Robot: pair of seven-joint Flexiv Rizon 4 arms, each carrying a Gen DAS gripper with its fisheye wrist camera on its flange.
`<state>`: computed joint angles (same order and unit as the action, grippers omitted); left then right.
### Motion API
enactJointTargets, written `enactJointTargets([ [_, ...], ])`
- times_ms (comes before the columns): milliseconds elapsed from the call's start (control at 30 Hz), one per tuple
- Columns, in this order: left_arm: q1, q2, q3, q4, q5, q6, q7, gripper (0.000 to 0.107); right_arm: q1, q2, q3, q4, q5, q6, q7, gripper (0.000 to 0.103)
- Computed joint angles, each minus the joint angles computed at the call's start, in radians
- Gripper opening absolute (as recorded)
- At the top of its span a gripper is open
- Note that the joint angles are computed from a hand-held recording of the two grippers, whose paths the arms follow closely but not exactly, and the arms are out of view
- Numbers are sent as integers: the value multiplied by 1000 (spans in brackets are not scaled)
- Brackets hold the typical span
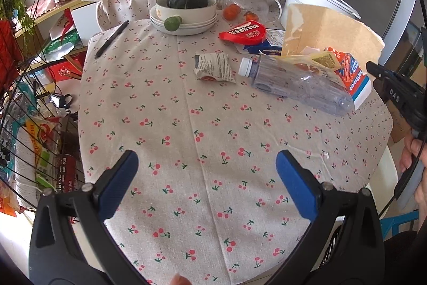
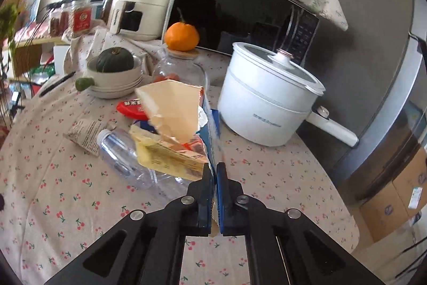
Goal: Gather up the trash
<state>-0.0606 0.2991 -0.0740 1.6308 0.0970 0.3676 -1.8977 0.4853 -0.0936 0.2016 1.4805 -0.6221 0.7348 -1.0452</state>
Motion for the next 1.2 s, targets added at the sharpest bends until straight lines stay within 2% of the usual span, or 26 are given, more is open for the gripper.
enactJointTargets([
  [167,-27,-42,-15,-24,-30,3,59,102,-59,67,-7,-1,155,-67,-38,2],
  [433,-80,-132,-70,-120,44,8,129,102,-161,164,-23,36,238,-109,-100,2],
  [567,-110,-199,-75,-185,65,74,162,96,-199,201,-33,42,318,-146,-145,2],
  [633,-127,-238,-75,-223,68,94,216,90,-215,212,-39,41,352,-157,-161,2],
  [667,-135,-260,-75,-247,72,94,250,83,-222,217,-42,42,365,-159,-171,2],
  [800,-163,-356,-70,-373,101,22,351,57,-245,230,-47,51,393,-171,-213,2],
  [1000,-201,-454,-39,-503,97,-88,454,39,-261,224,-54,46,426,-183,-248,2],
  [1067,-217,-484,-30,-544,113,-133,472,35,-265,217,-57,40,435,-190,-254,2],
  [1133,-230,-506,-18,-572,121,-160,471,26,-267,212,-59,34,445,-200,-261,2],
  [1200,-236,-518,-6,-585,115,-167,455,10,-268,208,-60,28,453,-209,-267,2],
])
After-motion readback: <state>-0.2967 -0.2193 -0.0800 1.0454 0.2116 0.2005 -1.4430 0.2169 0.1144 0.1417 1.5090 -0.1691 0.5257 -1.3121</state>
